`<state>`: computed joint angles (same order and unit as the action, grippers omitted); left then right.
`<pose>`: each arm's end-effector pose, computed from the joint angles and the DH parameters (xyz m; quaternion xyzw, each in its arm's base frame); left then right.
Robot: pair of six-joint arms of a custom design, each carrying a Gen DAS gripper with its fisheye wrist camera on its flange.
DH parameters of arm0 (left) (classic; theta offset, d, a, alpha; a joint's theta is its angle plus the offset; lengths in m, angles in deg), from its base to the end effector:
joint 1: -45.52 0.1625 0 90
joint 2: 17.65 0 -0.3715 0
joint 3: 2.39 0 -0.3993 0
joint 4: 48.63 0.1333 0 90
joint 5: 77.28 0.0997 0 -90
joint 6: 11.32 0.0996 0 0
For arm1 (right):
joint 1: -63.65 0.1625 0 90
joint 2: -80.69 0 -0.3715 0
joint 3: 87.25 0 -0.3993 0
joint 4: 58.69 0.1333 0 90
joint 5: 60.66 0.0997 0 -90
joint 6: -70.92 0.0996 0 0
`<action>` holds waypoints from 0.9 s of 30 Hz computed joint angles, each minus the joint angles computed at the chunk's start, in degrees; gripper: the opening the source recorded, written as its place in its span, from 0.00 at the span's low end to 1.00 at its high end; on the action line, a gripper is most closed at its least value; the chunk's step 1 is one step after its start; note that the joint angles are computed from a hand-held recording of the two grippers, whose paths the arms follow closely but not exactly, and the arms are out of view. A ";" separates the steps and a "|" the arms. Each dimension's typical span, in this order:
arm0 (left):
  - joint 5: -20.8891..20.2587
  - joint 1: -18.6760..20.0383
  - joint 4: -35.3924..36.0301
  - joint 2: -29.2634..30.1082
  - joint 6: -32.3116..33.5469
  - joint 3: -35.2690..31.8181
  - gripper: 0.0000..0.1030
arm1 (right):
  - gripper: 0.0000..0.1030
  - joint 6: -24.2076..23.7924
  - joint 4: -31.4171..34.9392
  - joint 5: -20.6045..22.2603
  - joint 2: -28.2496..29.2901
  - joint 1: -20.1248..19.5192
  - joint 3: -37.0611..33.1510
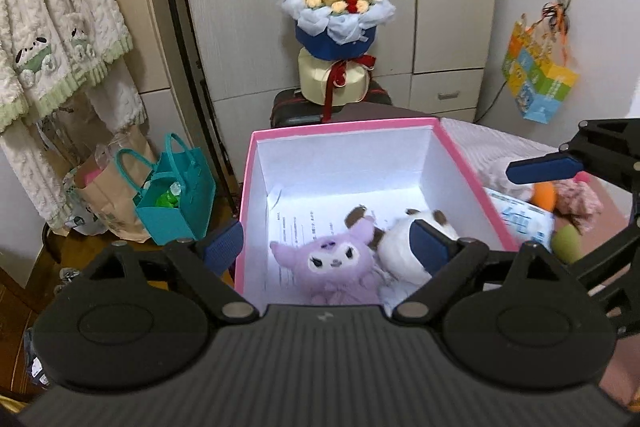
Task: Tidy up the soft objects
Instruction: 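Carry both plushes into the pink box and open both tools, then grasp the green sponge with the left tool while the right tool grasps the wet-wipes pack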
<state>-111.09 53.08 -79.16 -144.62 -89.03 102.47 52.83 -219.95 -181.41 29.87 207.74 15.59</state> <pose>-0.1620 -0.2395 0.5050 0.1852 0.8288 -0.3908 0.3552 0.5365 -0.2868 0.0878 0.5242 -0.7943 0.2340 0.1988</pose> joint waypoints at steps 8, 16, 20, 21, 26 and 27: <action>-7.61 -14.92 11.76 0.06 -9.35 -3.94 0.88 | 0.79 5.75 4.20 -3.05 -4.30 4.39 2.18; -14.68 -27.40 16.92 0.17 -14.98 -5.22 0.88 | 0.81 10.43 7.43 -2.83 -11.36 7.87 7.28; -18.50 -32.91 16.39 -1.28 -15.20 -4.15 0.88 | 0.81 13.46 9.22 -3.34 -17.30 9.28 12.30; -19.27 -33.75 15.92 -1.53 -15.13 -3.75 0.88 | 0.81 14.17 9.89 -3.62 -18.82 9.78 13.57; -20.95 -35.90 11.10 -2.26 -12.54 -0.61 0.88 | 0.81 18.95 13.53 -6.25 -25.56 12.16 18.82; -20.90 -35.90 9.96 -2.20 -11.62 0.13 0.88 | 0.82 19.83 14.13 -6.64 -26.77 12.49 19.80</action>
<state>-131.99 17.18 -69.20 -146.82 -100.65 102.60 72.66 -205.82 -188.05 3.10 220.23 35.39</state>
